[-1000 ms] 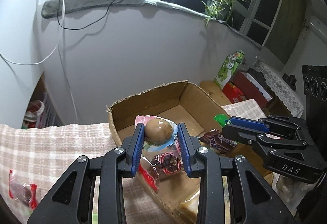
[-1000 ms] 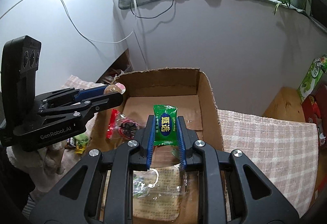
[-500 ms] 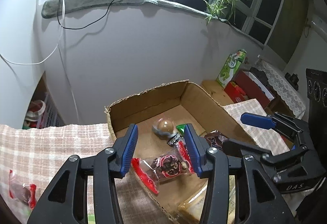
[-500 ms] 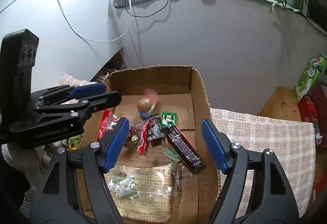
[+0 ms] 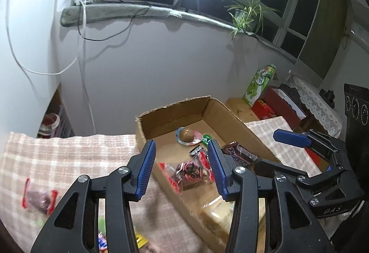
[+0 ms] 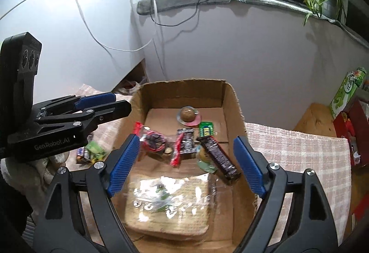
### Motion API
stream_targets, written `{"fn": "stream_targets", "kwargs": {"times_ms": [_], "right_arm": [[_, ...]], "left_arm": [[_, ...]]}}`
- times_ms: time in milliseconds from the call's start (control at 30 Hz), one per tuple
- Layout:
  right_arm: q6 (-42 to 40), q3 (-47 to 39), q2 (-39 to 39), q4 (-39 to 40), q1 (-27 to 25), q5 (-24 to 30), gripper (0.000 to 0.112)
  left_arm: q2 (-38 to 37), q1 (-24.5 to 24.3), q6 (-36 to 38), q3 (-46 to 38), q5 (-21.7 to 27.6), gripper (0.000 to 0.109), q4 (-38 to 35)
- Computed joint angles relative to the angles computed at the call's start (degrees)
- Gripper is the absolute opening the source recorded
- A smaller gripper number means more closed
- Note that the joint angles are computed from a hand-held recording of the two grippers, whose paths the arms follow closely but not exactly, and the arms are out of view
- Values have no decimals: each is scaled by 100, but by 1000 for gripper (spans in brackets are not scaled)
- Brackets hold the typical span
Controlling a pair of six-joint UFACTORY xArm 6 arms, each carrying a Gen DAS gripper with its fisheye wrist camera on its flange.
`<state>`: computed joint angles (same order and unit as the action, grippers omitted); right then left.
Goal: Organize snacks
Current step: 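Move both open grippers back over the snacks on the table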
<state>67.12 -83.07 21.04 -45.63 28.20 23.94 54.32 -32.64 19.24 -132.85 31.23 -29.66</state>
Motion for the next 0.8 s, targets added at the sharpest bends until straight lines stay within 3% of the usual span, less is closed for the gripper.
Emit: {"fn": "stream_targets", "kwargs": {"times_ms": [333, 800], "right_arm": [[315, -49, -120, -383, 448, -98, 86], [-110, -624, 456, 41, 1051, -478, 86]], "left_arm": [[-1765, 175, 839, 2649, -1108, 46, -846], [-3012, 631, 1729, 4572, -1803, 46, -2087]]}}
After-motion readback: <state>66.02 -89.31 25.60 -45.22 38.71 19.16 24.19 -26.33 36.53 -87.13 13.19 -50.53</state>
